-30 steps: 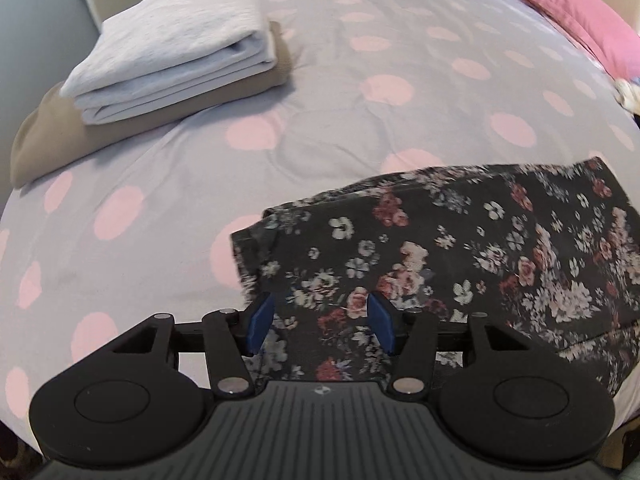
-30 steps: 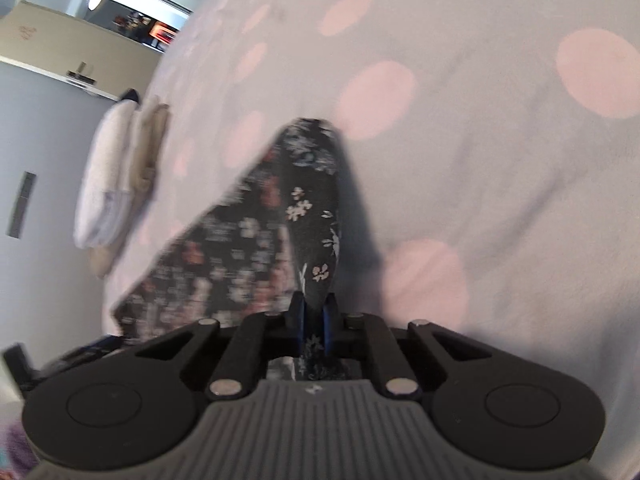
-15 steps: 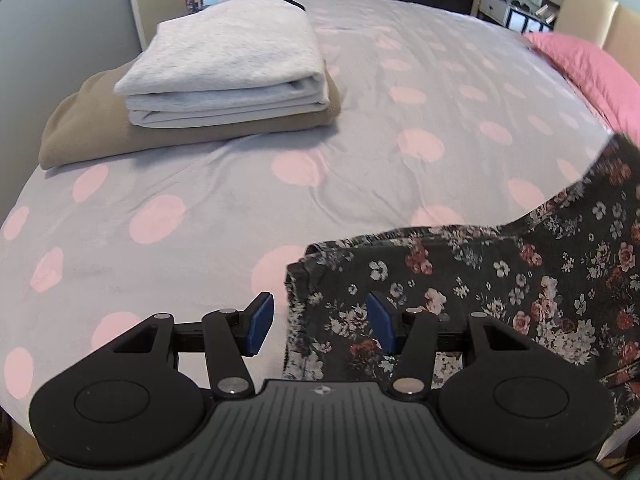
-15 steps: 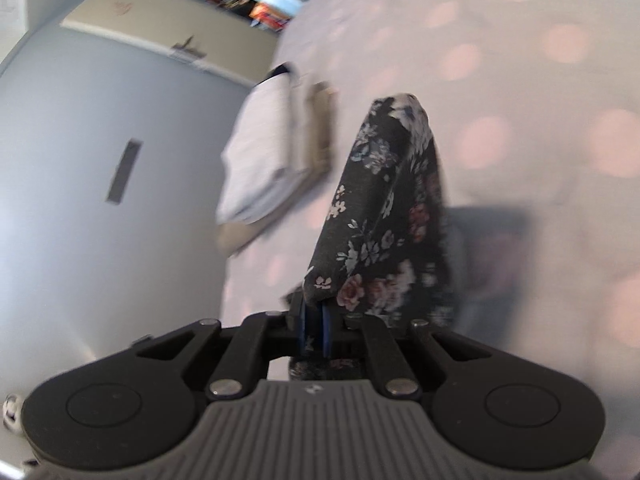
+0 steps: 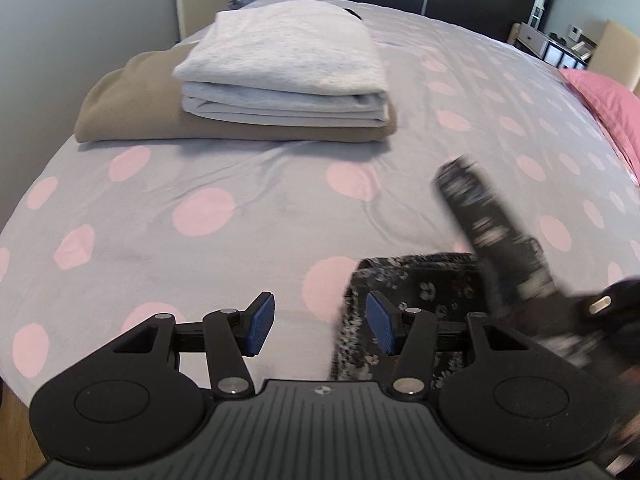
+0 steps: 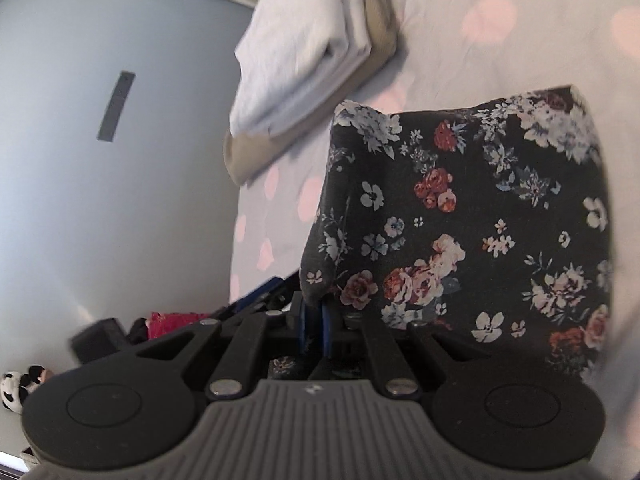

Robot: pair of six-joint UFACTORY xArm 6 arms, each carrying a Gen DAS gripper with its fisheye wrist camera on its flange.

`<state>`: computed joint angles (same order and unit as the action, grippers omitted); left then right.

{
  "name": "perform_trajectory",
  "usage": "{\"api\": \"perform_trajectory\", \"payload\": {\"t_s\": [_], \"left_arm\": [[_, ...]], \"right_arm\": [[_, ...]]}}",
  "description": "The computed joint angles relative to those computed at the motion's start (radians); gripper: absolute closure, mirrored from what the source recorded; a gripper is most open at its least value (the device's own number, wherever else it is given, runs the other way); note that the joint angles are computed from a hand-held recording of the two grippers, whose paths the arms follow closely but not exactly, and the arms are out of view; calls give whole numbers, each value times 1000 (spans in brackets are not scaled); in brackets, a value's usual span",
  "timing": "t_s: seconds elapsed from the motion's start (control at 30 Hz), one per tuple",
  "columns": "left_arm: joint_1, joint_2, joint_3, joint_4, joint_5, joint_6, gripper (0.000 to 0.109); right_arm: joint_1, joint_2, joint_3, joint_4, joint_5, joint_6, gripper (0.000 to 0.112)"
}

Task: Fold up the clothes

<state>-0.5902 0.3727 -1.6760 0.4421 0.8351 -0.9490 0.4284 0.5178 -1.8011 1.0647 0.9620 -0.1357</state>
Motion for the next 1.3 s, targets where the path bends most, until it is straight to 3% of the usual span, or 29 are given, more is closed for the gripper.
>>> {"api": "perform_trajectory", "payload": {"t_s": [0.33,0.43,0.57,0.7,0.8,0.9,1.0,1.1,1.2,1.3], "left_arm": [[21,-15,26,-10,-16,-11,59],[24,-19,34,-13,-17,-16,59],[24,-33,59,-32,-42,2,60],[19,-51,95,-94,-122,67,65],[9,-54,118,-217,-179,195,68],[-13,-16,70,-314,-107,324,70],[-18,46,-10,-296,14,322,71],[-4,84,-38,-282,76,282,73],[4,116,-45,-291,88,304,72],[-6,122,-39,-238,85,303,63]], "right_arm": [[99,166,-119,-159,-55,134,102],[98,171,-112,-161,-49,122,93],[79,120,-60,-107,-47,49,81],[63,19,51,-141,-103,-36,81],[49,-65,152,-191,-144,-138,81],[30,-175,287,-249,-162,-269,81],[40,-238,382,-304,-187,-352,81],[64,-280,489,-367,-284,-407,84],[70,-270,527,-409,-302,-424,83],[77,-279,581,-421,-359,-482,90]]}}
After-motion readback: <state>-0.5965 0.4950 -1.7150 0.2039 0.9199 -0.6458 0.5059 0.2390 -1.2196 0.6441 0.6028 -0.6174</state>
